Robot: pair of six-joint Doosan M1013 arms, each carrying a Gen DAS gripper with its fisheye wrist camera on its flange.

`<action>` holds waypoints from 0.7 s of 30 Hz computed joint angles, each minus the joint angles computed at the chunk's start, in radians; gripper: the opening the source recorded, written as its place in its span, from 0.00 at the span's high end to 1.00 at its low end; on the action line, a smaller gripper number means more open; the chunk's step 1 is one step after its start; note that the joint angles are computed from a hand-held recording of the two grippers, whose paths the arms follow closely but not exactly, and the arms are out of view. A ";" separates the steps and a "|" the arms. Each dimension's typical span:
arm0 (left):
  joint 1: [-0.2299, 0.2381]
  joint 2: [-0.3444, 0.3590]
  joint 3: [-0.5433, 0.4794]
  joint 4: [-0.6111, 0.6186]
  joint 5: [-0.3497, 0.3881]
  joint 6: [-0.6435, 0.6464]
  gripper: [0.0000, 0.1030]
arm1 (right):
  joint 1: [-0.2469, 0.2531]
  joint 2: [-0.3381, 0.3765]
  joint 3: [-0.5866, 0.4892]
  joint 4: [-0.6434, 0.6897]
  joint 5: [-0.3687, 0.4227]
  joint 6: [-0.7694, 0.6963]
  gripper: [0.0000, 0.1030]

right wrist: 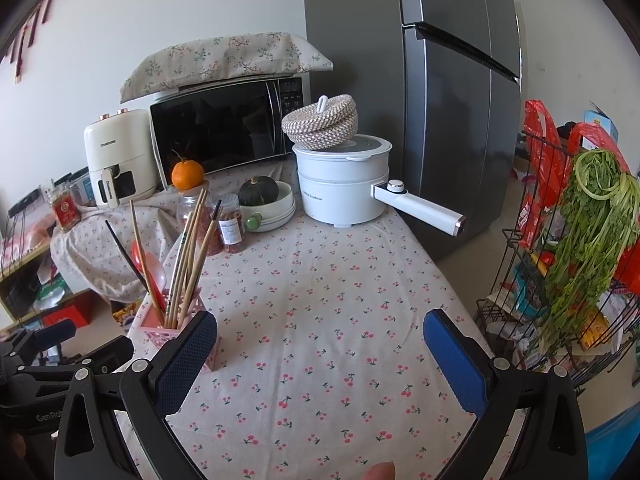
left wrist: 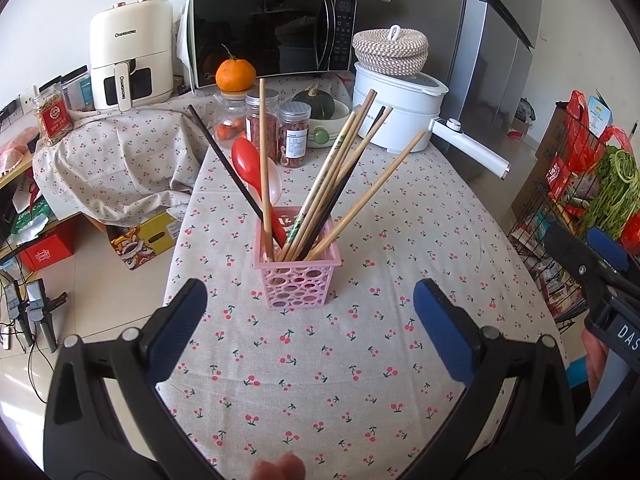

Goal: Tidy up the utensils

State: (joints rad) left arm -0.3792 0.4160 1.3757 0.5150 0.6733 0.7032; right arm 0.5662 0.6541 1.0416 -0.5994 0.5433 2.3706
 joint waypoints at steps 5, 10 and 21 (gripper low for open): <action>-0.001 0.001 -0.003 -0.008 0.002 0.008 0.01 | 0.000 0.000 0.000 0.002 0.000 -0.003 0.00; -0.002 0.001 -0.003 -0.008 0.003 0.006 0.01 | 0.000 -0.001 0.003 0.010 -0.002 -0.007 0.00; -0.001 0.001 -0.002 -0.007 0.000 0.006 0.01 | 0.000 -0.001 0.004 0.029 0.000 -0.020 0.00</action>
State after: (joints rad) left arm -0.3803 0.4169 1.3740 0.5083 0.6735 0.7090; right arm 0.5663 0.6530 1.0453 -0.5700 0.5432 2.3509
